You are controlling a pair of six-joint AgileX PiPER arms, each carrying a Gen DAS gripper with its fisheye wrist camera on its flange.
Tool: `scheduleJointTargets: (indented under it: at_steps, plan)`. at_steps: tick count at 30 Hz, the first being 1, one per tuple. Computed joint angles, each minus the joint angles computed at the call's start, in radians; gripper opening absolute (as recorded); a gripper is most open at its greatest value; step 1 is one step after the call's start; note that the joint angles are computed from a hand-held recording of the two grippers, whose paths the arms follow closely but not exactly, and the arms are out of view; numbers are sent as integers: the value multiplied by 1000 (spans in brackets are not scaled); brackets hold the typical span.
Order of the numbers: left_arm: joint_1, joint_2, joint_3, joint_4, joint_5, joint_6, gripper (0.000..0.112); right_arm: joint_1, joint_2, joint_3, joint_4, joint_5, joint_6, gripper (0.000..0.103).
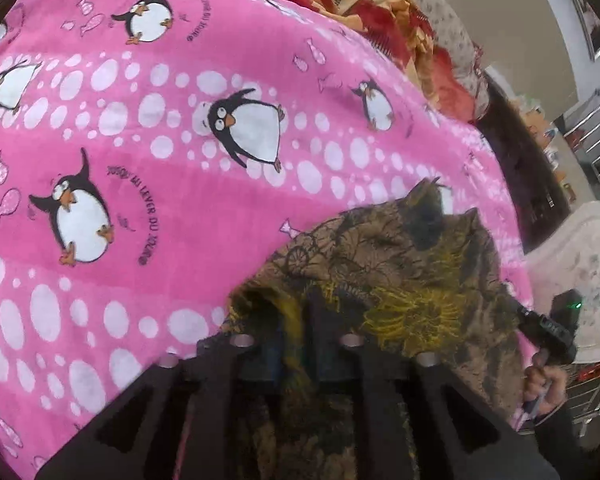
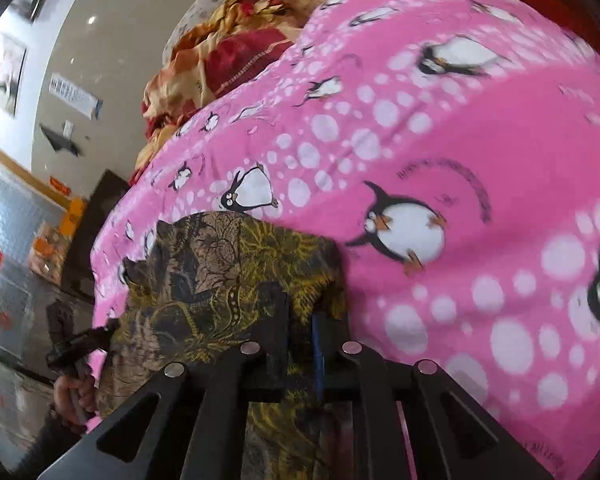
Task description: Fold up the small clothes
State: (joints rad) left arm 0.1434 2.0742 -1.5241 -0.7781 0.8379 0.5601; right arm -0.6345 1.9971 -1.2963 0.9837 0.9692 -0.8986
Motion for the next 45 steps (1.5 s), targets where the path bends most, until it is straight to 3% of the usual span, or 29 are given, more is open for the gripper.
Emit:
scheduleJointTargets:
  at_steps: [2, 4, 9, 11, 15, 18, 20, 24, 28, 31, 33, 36, 39, 41, 43, 45]
  plan:
    - [31, -41, 22, -16, 27, 34, 62, -54, -47, 25, 33, 46, -20, 35]
    - [42, -128, 83, 37, -41, 11, 82, -95, -107, 54, 48, 73, -50, 44]
    - [31, -365, 306, -1, -161, 112, 81, -101, -299, 144, 20, 80, -130, 45]
    - [-79, -423, 377, 37, -205, 112, 67, -31, -355, 182, -27, 45, -131, 49]
    - [-339, -354, 362, 370, -277, -225, 59, 222, -356, 208, -309, -156, 69, 50]
    - [-433, -208, 270, 611, -248, -501, 59, 329, -217, 131, -526, -183, 294, 50]
    - [-462, -164, 189, 699, -219, -587, 64, 348, -166, 83, -550, -215, 324, 55]
    - [-430, -41, -107, 764, -97, -674, 64, 355, -46, -155, -562, -159, 418, 57]
    - [-358, 13, -300, 731, -21, -756, 64, 335, -51, -257, -519, -146, 472, 57]
    - [-352, -42, -222, 723, -119, -779, 68, 345, -121, -192, -487, -196, 426, 61]
    - [-359, -62, -158, 718, -200, -782, 73, 395, -162, -116, -541, -288, 480, 66]
    - [-408, -38, -58, 827, -352, -917, 77, 501, -155, -39, -765, -429, 753, 70]
    - [-421, 37, -16, 1074, -402, -1141, 77, 535, -91, 4, -1004, -531, 951, 73]
    - [-402, -29, 119, 1143, -531, -1238, 77, 508, -45, 24, -985, -568, 950, 75]
    - [-381, -51, 145, 1186, -519, -1249, 78, 473, -65, 54, -866, -621, 848, 75]
    - [-345, -61, 184, 1068, -587, -1175, 78, 452, -51, 46, -760, -610, 731, 75]
